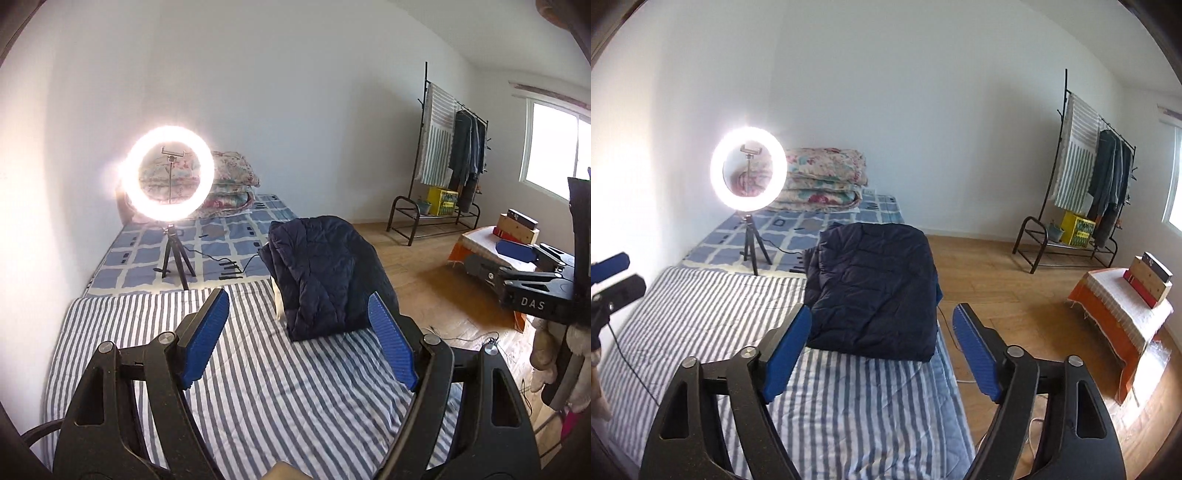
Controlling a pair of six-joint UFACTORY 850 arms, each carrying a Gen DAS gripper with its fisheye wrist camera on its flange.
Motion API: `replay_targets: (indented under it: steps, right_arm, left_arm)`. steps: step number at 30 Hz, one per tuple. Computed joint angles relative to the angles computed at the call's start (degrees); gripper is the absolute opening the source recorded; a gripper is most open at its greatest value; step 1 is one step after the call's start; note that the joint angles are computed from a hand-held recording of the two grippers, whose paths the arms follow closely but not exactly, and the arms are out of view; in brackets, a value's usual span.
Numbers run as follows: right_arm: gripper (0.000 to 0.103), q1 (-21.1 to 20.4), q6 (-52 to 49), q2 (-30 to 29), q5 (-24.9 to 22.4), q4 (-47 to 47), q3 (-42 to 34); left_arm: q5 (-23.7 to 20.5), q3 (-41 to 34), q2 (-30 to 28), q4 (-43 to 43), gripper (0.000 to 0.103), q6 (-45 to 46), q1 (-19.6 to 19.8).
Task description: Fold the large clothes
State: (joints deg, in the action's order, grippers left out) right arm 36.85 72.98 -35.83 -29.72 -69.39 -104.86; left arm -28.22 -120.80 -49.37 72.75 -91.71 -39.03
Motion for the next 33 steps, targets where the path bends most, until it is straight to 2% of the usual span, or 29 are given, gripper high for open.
replay_targets:
  steps: [2, 6, 12, 19, 26, 30, 33]
  right_arm:
    - [0.08, 0.65, 3.05, 1.33, 0.24, -2.06, 2.4]
    - [0.081, 2.48, 10.21, 3.14, -1.29, -8.52, 6.77]
    - [0.082, 4.44, 18.8, 4.93, -2.7, -14.88, 12.09]
    - [0.082, 5.04, 26.12, 6.24, -3.24, -18.93, 16.65]
    - [0.083, 5.37, 32.81, 6.36, -2.25, -22.27, 19.33]
    - [0.083, 6.47, 34.23, 5.97, -4.73, -24.26, 20.21]
    - [0.083, 6.31, 35.32, 6.18, -2.79, -23.75, 20.91]
  left_arm:
    - [0.34, 5.33, 3.12, 3.82, 0.081, -5.0, -0.57]
    - [-0.79, 14.02, 8.02, 11.71, 0.088, -13.98, -1.99]
    - [-3.43, 20.71, 11.17, 17.39, 0.094, -19.69, -4.34]
    - [-5.19, 23.93, 12.08, 18.81, 0.103, -22.02, -5.96]
    - [-7.27, 25.88, 12.22, 19.87, 0.103, -24.21, -6.69]
    - [-7.27, 26.48, 11.88, 18.45, 0.103, -24.32, -6.68]
    - [-6.46, 26.49, 11.4, 16.72, 0.103, -22.75, -6.38]
